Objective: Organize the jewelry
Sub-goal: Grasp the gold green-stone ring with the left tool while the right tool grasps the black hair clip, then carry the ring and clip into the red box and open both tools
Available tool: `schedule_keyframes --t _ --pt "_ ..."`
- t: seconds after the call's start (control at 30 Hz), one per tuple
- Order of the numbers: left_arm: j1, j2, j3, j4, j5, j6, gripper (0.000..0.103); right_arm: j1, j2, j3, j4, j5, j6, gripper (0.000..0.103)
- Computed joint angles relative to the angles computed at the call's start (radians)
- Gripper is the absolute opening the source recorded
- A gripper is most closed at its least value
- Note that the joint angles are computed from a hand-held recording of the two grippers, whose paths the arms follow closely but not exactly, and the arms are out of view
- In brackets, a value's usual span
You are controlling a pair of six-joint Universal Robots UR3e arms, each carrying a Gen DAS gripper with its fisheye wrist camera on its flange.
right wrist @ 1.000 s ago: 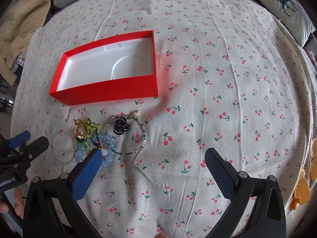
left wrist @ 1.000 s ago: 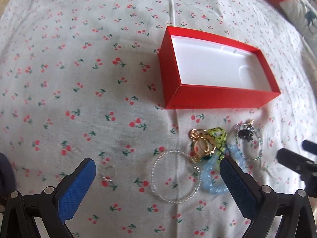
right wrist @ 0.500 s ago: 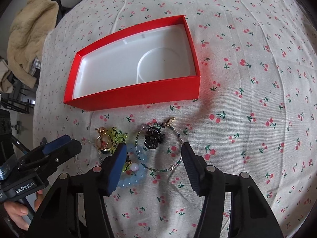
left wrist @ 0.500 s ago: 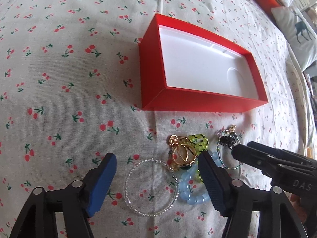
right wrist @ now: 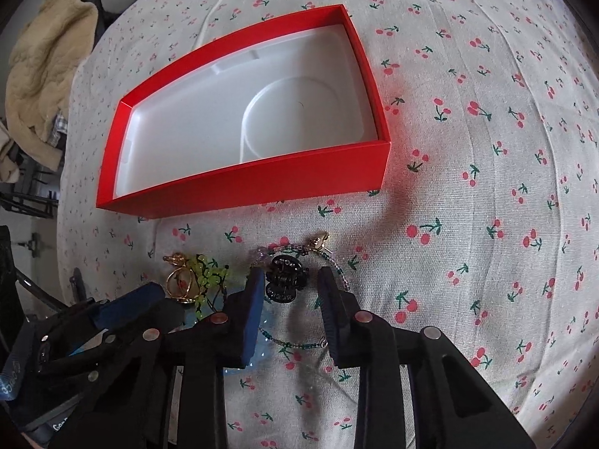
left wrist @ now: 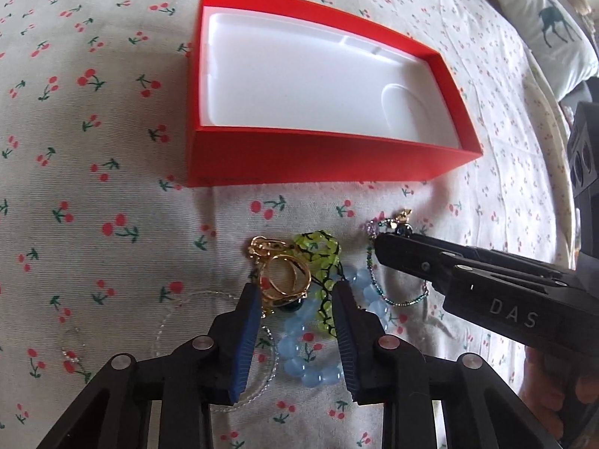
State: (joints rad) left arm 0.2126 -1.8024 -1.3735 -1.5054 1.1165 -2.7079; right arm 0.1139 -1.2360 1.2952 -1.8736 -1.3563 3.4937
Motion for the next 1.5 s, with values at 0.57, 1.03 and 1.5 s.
schedule_keyframes --t 0.57,1.03,1.5 --pt "-0.041 0.000 -0.036 0.098 0.067 -0.068 0.020 -0.020 -0.083 0.063 -0.006 0.012 -0.034 0.026" --pt "0.043 0.104 -0.059 0.042 -0.013 0.001 0.019 -0.068 -0.226 0.158 -0.038 0.060 -0.040 0.026" --pt "0.086 0.086 0.027 0.114 -0.100 -0.074 0.019 -0.062 -0.170 0.046 -0.098 0.052 0.002 0.026"
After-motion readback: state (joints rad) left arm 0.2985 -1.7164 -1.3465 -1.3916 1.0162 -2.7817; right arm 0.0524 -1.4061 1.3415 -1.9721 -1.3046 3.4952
